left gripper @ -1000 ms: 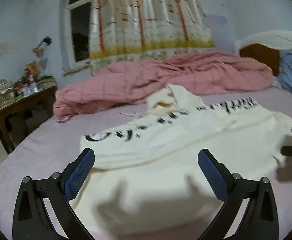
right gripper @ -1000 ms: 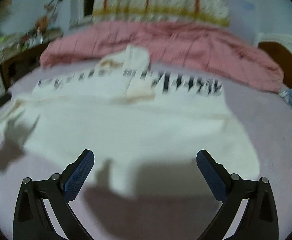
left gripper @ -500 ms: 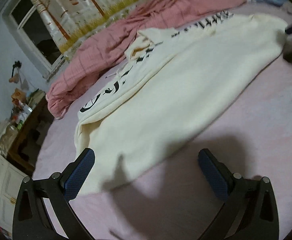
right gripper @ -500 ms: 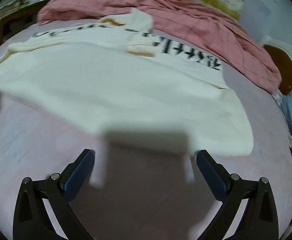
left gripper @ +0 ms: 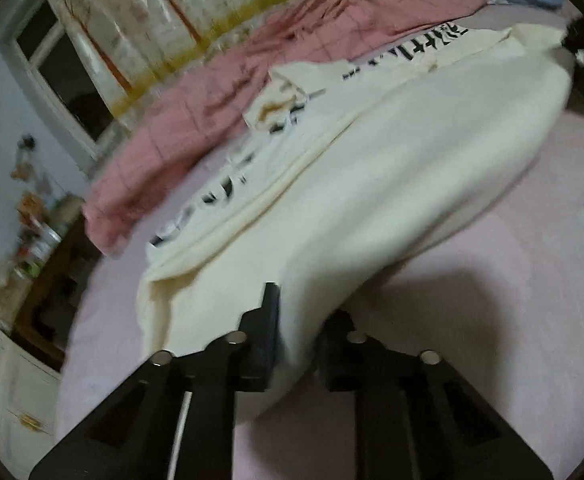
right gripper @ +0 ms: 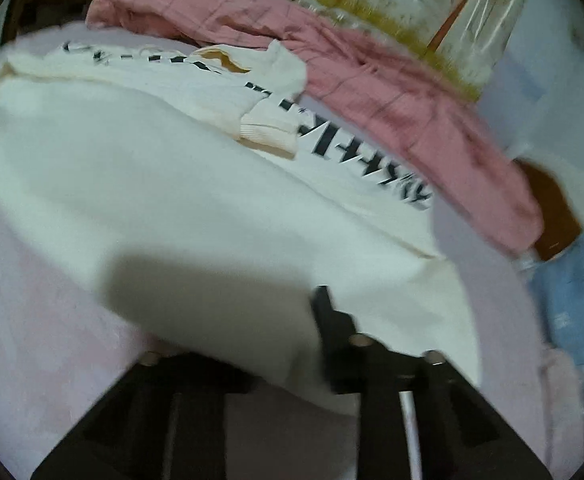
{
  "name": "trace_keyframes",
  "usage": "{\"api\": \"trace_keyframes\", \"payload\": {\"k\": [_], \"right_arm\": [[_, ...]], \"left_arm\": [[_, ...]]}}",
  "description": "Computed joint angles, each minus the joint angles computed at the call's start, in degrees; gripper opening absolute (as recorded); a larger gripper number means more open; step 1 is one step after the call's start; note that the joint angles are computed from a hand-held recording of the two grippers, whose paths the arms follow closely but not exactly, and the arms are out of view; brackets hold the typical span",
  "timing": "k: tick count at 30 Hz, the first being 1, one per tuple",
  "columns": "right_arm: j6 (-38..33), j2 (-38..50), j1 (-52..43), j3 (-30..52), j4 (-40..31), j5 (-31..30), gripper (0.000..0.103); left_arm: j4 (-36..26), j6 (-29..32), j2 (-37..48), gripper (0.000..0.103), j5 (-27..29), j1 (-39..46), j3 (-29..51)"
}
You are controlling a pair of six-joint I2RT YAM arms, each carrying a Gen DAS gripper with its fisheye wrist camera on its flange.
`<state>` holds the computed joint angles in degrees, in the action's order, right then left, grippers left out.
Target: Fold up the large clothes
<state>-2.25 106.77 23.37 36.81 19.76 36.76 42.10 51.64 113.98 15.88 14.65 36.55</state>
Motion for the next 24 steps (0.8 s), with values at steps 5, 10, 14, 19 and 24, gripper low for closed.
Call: {"api": "trace_keyframes", "payload": {"k": [5,10,14,19,24], "right_arm": [[-0.2,-6.6,5.5,-8.7,8.6,4.1,0.015],[7.5,-17.6,12.8,-16.4,3.1,6.7,0.015],[21.6,-23.3,22.6,-19.5,-7.4,13.5,0.015],[54.0,-31.5,42.3,-20.0,-35.8,20.7,0.015],[64.4,-29.7,46.6,-18.3,-41.6,23.4,0.017]], "left_arm": [[-4.7,-2.8,-8.0,0.006,9.6,6.9,-3.9],[-2.4,0.5,-11.3,0.006,22.2,16.4,-10.6],[-7.2,3.9,-18.1,0.006,30.5,25.2,-16.4],[-34.1,18.0,-26.0,0.007,41.3,39.1,-14.9],[-22.8,7.2,-27.7,0.007,41.6,38.3,-19.4]]}}
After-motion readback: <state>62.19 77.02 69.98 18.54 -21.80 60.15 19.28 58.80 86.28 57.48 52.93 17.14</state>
